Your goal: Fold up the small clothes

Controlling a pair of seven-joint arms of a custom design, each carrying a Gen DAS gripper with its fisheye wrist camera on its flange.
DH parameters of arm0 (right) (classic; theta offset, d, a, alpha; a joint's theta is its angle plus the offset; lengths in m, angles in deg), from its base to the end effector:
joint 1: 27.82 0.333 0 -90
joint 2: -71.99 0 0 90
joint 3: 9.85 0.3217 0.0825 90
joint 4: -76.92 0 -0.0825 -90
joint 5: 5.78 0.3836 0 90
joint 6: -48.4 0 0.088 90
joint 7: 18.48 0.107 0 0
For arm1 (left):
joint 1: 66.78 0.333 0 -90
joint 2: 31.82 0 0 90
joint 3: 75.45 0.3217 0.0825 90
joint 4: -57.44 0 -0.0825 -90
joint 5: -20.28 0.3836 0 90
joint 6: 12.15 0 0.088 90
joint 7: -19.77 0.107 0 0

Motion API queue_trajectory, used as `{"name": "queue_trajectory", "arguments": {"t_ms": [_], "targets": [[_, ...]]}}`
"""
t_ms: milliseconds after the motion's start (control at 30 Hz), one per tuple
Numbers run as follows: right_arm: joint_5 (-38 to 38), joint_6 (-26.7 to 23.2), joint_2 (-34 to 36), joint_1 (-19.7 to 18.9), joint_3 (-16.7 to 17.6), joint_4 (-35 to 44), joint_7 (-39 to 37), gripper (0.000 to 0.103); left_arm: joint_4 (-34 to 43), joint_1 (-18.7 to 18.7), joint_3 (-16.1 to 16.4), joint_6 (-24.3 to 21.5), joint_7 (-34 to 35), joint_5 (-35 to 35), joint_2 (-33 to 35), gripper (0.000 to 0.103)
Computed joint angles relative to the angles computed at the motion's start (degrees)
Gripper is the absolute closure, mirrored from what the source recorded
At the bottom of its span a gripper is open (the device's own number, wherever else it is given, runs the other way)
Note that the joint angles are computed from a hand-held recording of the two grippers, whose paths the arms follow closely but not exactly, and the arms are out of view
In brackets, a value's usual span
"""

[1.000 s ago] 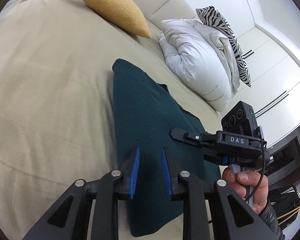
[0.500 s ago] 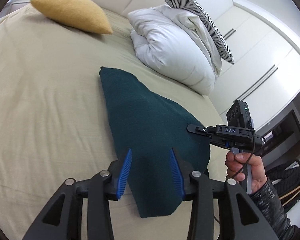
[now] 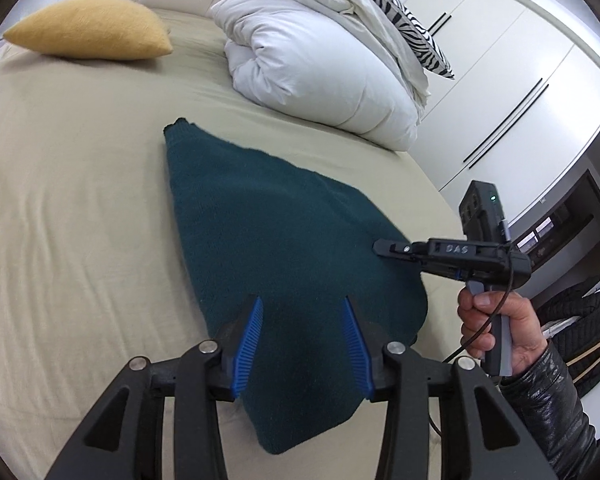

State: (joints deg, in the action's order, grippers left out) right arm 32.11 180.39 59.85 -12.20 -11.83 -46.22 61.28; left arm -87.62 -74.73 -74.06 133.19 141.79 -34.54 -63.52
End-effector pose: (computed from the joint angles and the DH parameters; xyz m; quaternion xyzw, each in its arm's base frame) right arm 0.5053 0.1345 0.5401 -0.6860 0.6492 0.0864 0.3170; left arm 0.4139 -0.0372 0.5249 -0.6325 0.6407 -0.4351 0.0114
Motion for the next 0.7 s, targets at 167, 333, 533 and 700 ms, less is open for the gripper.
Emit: {"name": "queue_trajectory", "arguments": {"t_ms": [167,333,533,700], "targets": [[3.61,-2.00,1.47,-0.49,-0.68,-1.03,-0.80,0.091,1.61,-0.71,-2.24,2.25,-0.91,1.37,3.41,0.055],[8.39,-3.57,-1.59,-1.28,-1.81,-3.71,-1.53,0.085,1.26,-0.62,-3.68,3.47,-2.41,5.49,4.58,0.054],[13.97,-6.57,-8.83,-0.92,-4.03,-10.30,-4.49,0.080,1.16,-0.54,-3.69,2.63,-3.10,9.21,5.03,0.053],[11.68,-5.04,-12.71,-0.61,-3.27,-14.97,-2.89,0.091,1.18,-0.34,-4.18,2.48,-4.06,11.87,5.21,0.054]]}}
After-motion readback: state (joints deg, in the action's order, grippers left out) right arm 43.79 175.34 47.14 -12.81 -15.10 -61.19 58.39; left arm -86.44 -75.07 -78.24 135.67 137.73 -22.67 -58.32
